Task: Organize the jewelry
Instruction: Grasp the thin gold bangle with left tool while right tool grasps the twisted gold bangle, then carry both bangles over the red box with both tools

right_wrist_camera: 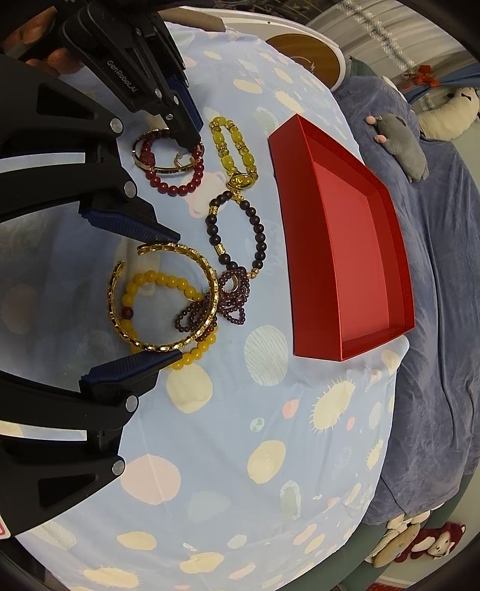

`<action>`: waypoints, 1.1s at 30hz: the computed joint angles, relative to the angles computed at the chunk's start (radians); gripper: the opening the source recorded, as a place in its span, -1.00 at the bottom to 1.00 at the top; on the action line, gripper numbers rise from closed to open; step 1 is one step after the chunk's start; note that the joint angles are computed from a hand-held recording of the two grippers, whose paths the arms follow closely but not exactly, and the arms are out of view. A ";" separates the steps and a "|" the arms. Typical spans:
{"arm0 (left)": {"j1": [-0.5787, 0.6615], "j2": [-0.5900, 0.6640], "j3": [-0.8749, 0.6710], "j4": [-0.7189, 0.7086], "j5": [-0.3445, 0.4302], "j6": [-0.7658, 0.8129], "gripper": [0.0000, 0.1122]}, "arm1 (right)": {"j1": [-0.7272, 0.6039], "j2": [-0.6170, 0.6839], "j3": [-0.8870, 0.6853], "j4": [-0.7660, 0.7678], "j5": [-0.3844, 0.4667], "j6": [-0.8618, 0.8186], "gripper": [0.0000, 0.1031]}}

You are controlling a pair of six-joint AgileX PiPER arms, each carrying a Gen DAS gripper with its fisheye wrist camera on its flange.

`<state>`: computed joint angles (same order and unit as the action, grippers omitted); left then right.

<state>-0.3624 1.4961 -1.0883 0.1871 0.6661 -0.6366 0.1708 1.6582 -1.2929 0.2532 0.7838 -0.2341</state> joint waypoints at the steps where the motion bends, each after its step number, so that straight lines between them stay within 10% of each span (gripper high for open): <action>1: -0.004 0.001 -0.003 -0.006 -0.002 0.010 -0.72 | 0.000 -0.002 0.001 0.002 0.001 -0.001 0.05; 9: -0.012 -0.014 0.003 -0.046 -0.023 0.025 -0.83 | -0.013 -0.032 0.017 0.018 0.011 -0.016 0.05; 11: -0.043 -0.025 0.003 0.023 -0.016 -0.042 -0.13 | -0.020 -0.038 0.022 0.021 0.013 -0.021 0.05; 15: -0.107 -0.004 -0.016 0.183 0.023 -0.194 0.36 | -0.034 -0.040 0.022 0.031 0.016 -0.029 0.05; 33: -0.089 0.011 -0.023 0.136 0.045 -0.126 0.01 | -0.040 -0.035 0.018 0.056 0.016 -0.048 0.05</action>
<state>-0.4518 1.5067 -1.1114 0.3228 0.7107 -0.7621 0.1310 1.6234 -1.2748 0.3092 0.7999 -0.2822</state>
